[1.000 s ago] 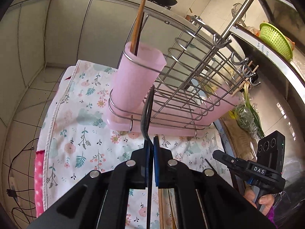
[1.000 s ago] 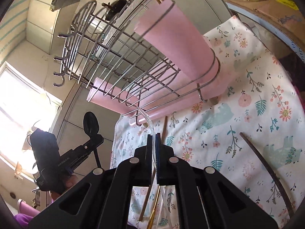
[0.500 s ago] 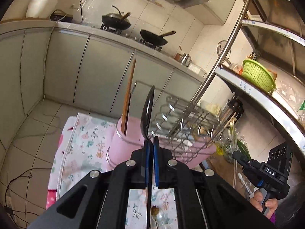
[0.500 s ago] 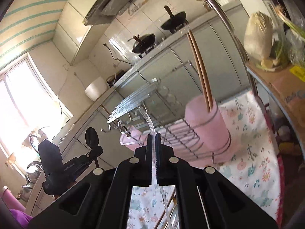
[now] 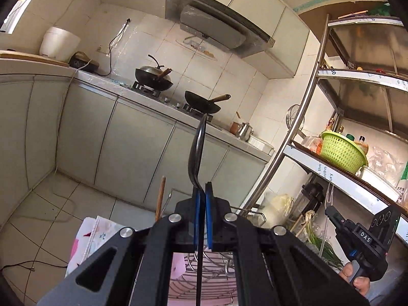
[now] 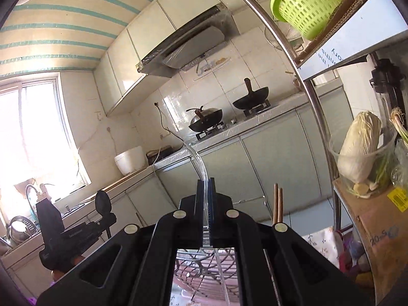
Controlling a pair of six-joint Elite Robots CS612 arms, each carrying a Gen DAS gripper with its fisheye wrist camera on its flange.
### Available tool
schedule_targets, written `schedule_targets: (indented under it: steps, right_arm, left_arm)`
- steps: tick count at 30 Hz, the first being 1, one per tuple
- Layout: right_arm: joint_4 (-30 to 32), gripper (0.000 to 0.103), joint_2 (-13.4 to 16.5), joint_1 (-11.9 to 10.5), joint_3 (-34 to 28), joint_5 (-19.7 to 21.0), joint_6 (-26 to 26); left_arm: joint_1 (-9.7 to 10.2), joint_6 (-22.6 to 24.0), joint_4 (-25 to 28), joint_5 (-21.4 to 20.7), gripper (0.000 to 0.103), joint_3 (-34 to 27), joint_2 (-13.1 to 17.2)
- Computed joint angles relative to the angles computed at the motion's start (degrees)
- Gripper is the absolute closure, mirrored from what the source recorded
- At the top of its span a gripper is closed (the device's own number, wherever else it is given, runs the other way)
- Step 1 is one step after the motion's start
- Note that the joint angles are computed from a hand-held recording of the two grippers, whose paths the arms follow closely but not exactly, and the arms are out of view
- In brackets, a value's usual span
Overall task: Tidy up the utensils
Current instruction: 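Lift the black spoon and clear spoon up above the pink cup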
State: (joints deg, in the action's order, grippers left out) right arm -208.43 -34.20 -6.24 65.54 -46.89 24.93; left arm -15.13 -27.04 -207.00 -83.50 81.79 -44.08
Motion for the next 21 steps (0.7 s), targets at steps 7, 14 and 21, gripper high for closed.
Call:
schedule_targets:
  steps: [7,14,21]
  right_arm:
    - [-2.18,0.100,4.92,0.73,-8.14,-1.26,1.03]
    - [-1.45,0.100,9.05,1.05,-14.96,-0.77,1.30]
    - [0.21,0.100,10.54,1.14,-16.69,0.03,0.75]
  left_arm:
    - [-1.01,3.56,-4.66,7.60,0.100,-3.72,3.02]
    - [-1.10,4.05,-5.65,10.50,0.100,-7.48,5.82]
    - [-1.78,8.61,-8.09,13.37,0.100,-10.07,8.35]
